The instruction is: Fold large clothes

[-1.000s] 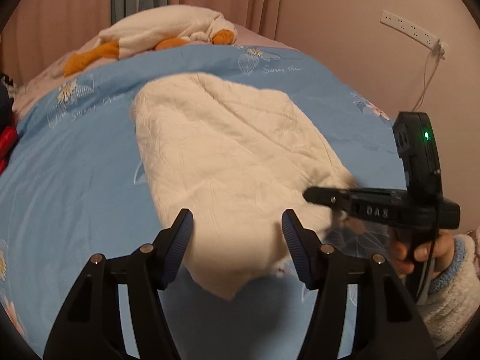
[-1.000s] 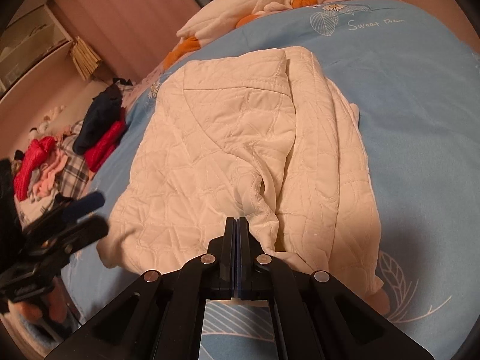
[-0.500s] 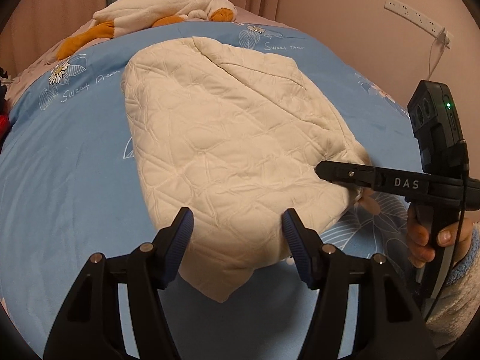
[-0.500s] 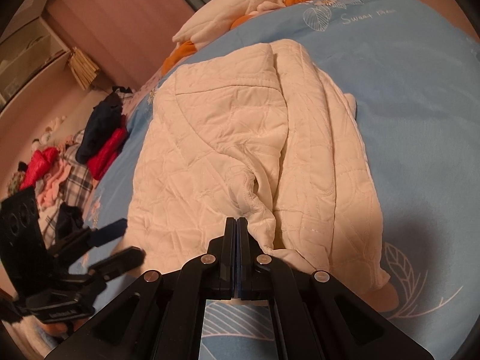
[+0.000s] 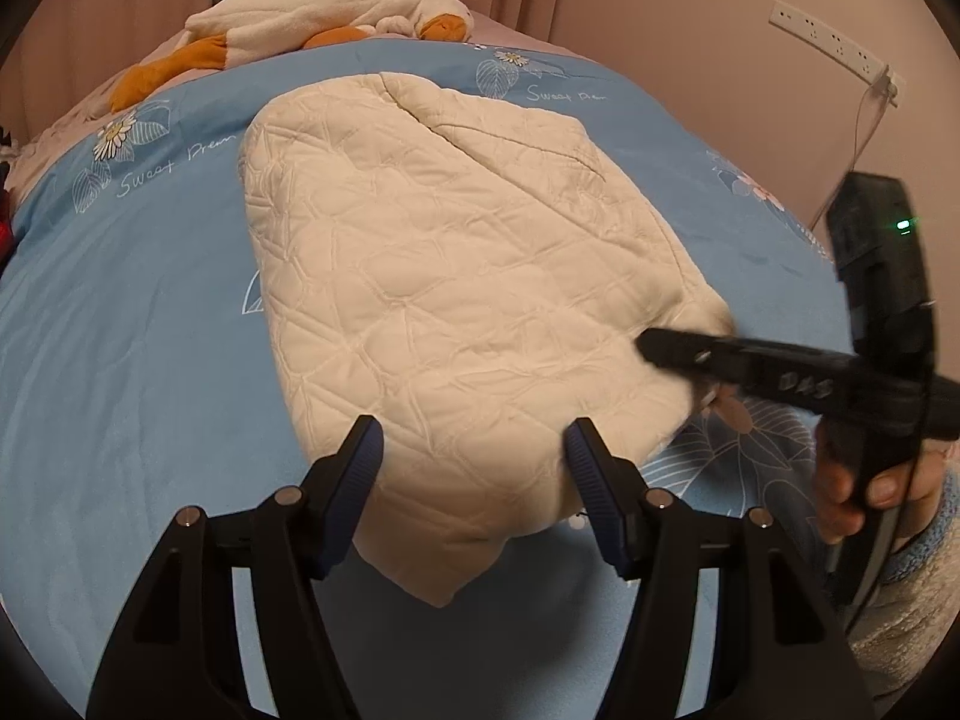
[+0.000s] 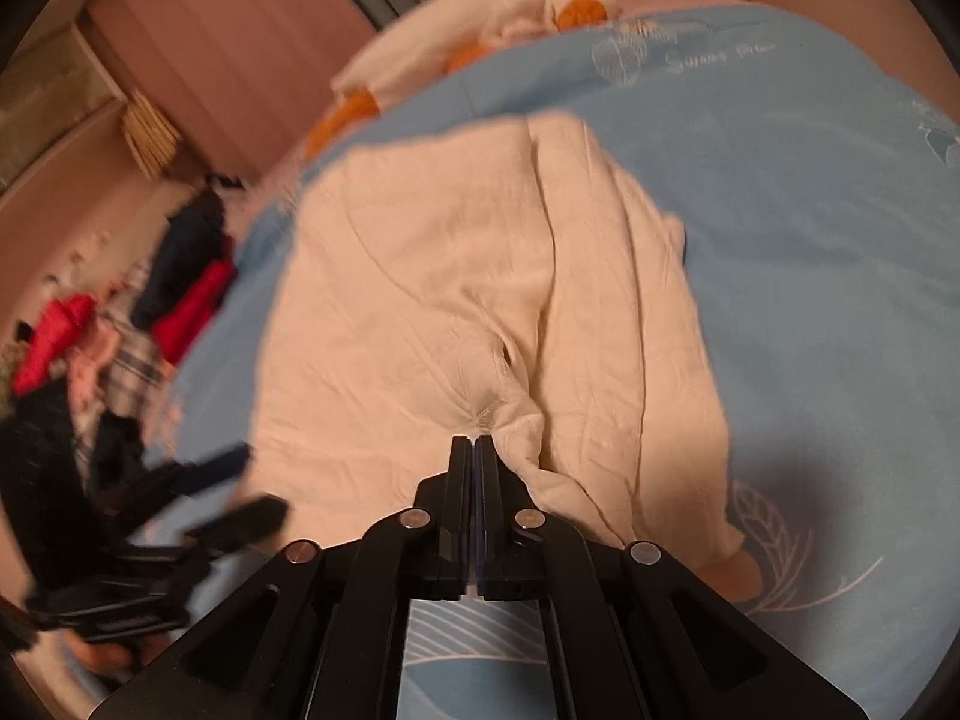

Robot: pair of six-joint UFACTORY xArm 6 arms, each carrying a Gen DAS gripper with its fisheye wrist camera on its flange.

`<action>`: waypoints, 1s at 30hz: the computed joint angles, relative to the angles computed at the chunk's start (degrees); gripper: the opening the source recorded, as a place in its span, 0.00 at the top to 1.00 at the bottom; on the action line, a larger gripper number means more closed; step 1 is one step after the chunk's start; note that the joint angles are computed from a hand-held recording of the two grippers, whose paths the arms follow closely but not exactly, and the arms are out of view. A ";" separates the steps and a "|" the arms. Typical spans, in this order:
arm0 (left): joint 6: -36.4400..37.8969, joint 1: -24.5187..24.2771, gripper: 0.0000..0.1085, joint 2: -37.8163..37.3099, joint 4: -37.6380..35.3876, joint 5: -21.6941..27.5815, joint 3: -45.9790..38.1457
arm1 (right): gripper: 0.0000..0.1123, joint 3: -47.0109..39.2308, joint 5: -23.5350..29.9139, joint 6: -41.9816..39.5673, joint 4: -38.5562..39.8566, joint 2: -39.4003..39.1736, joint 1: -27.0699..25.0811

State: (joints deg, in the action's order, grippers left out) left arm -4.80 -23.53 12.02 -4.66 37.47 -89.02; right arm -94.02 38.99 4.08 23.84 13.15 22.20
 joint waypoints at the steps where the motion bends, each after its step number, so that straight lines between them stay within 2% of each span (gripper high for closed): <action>1: 0.08 -0.09 0.40 0.05 0.23 -0.17 0.04 | 1.00 0.33 -0.80 -0.06 0.50 0.35 0.10; 6: 0.01 0.84 0.40 -1.62 -3.51 1.05 0.45 | 1.00 1.44 -0.04 -3.87 9.58 -0.56 -1.46; 10: 2.76 3.14 0.38 -7.00 -13.55 -1.31 5.74 | 1.00 4.12 -0.95 -7.70 15.00 -3.32 -1.92; 12: 2.94 4.62 0.38 -8.43 -17.21 -1.72 7.29 | 0.90 5.77 -2.00 -11.18 19.07 -4.91 -1.79; 14: 1.46 6.38 0.38 -8.42 -18.73 -1.43 7.28 | 0.66 7.17 -2.83 -14.01 23.35 -6.29 -1.59; 16: 1.29 7.64 0.36 -7.32 -21.54 -0.21 5.99 | 0.59 6.81 -3.32 -14.78 24.57 -6.46 -1.28; 17: 2.17 8.12 0.31 -6.54 -23.92 0.57 5.13 | 0.59 6.43 -3.55 -13.72 23.32 -6.32 -1.03; 19: 2.80 9.17 0.27 -4.89 -28.73 2.25 3.86 | 0.55 5.81 -4.13 -12.73 21.96 -6.41 -0.57; 21: 4.34 9.85 0.27 -3.49 -33.91 3.52 3.24 | 0.50 5.65 -4.98 -13.05 22.62 -6.66 -0.39; 24: 4.28 10.48 0.27 -0.95 -36.44 5.07 0.85 | 0.41 5.14 -7.37 -12.66 22.79 -6.79 -0.39; 26: 4.77 11.10 0.27 0.90 -39.20 6.35 -0.87 | 0.22 4.68 -9.19 -10.09 20.06 -6.24 -0.81; 27: 4.73 11.30 0.27 1.62 -39.85 6.81 -1.64 | 0.17 3.84 -9.66 -7.49 18.16 -5.34 -1.32; 28: 4.31 11.41 0.27 2.37 -40.05 6.98 -2.36 | 0.13 3.15 -9.34 -6.43 18.04 -4.61 -1.87; 30: 3.72 11.67 0.27 3.59 -39.98 7.61 -3.77 | 0.12 1.03 -7.69 -4.60 18.83 -2.68 -3.25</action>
